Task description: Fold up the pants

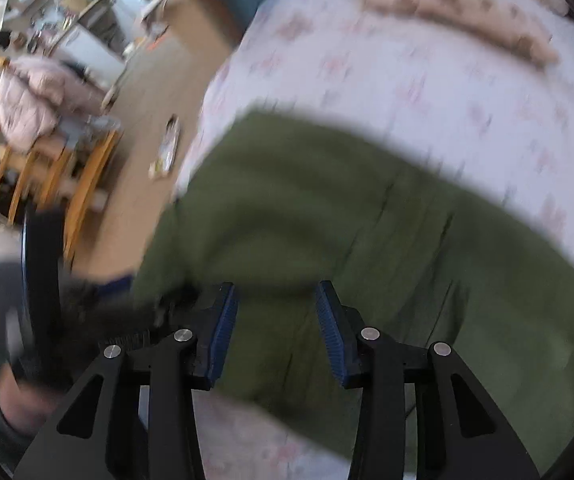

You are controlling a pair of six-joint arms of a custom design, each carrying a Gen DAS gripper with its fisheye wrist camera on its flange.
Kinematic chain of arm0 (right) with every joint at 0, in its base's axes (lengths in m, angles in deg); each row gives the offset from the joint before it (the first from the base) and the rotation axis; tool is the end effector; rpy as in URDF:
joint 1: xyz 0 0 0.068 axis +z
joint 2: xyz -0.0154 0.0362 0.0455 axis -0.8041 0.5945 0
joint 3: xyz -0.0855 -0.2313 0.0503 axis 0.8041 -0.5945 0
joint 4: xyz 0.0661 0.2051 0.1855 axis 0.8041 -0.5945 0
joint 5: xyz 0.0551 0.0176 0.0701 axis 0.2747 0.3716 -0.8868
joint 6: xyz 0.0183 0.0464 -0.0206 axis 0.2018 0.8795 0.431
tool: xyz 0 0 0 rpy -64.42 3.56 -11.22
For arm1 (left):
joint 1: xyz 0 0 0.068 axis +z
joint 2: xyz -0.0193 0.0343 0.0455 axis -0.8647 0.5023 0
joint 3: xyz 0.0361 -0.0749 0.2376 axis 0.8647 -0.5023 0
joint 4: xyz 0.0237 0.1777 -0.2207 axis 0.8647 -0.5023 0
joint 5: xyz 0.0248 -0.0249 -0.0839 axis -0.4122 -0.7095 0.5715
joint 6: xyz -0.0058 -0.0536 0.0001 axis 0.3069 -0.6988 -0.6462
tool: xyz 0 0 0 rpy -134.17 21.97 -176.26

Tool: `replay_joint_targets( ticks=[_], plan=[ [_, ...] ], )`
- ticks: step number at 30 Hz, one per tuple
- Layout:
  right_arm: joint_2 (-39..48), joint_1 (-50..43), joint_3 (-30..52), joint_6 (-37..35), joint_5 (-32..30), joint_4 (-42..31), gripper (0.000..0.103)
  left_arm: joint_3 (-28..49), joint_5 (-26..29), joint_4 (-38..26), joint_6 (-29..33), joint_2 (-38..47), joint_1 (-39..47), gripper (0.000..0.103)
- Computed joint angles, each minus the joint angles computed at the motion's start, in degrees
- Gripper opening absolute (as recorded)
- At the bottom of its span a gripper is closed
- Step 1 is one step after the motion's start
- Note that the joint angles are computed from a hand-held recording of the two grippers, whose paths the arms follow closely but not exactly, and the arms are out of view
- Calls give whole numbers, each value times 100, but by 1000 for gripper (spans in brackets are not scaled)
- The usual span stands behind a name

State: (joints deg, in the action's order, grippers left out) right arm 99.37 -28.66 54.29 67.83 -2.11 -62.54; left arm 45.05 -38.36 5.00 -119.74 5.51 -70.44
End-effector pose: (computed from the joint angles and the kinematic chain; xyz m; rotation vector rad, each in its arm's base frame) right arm 0.3588 0.1819 0.2202 -0.8793 2.8328 0.6418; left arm 0.2782 -0.0519 0.1816 -0.8061 2.8749 -0.1045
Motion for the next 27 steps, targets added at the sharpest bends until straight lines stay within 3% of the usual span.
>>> replay_joint_targets(
  ticks=[4, 6, 10, 12, 14, 17, 19, 23, 27],
  plan=[
    [-494, 35, -1750, 305, 564, 891, 36, 133, -172, -61, -51, 50, -254, 91],
    [-913, 6, -2271, 438, 505, 1406, 35, 179, -479, -25, -82, -83, -450, 91],
    [-1951, -611, -2800, 930, -322, 1655, 41, 202, -783, 168, -86, -357, -741, 91],
    [-2611, -1164, -3226, 1341, -596, 1725, 54, 373, -904, 273, 73, -263, -958, 91],
    [-3031, -1742, -3713, 1786, -1098, 1776, 76, 697, -1015, 263, 165, -32, -1217, 91],
    [-3638, -2799, -4882, 2587, -2079, 1924, 78, 1327, -1342, 253, 380, 516, -1655, 91],
    [-3910, -3217, -5644, 3098, -2296, 2194, 78, 1859, -1493, 218, 634, 1136, -1884, 91],
    [-3753, -3812, -6194, 3814, -2140, 2915, 78, 2498, -1598, 170, 840, 2095, -1965, 91],
    [-3449, -4690, -5834, 3648, -1303, 3323, 77, 2329, -963, 448, 520, 2329, -1609, 92]
  ],
)
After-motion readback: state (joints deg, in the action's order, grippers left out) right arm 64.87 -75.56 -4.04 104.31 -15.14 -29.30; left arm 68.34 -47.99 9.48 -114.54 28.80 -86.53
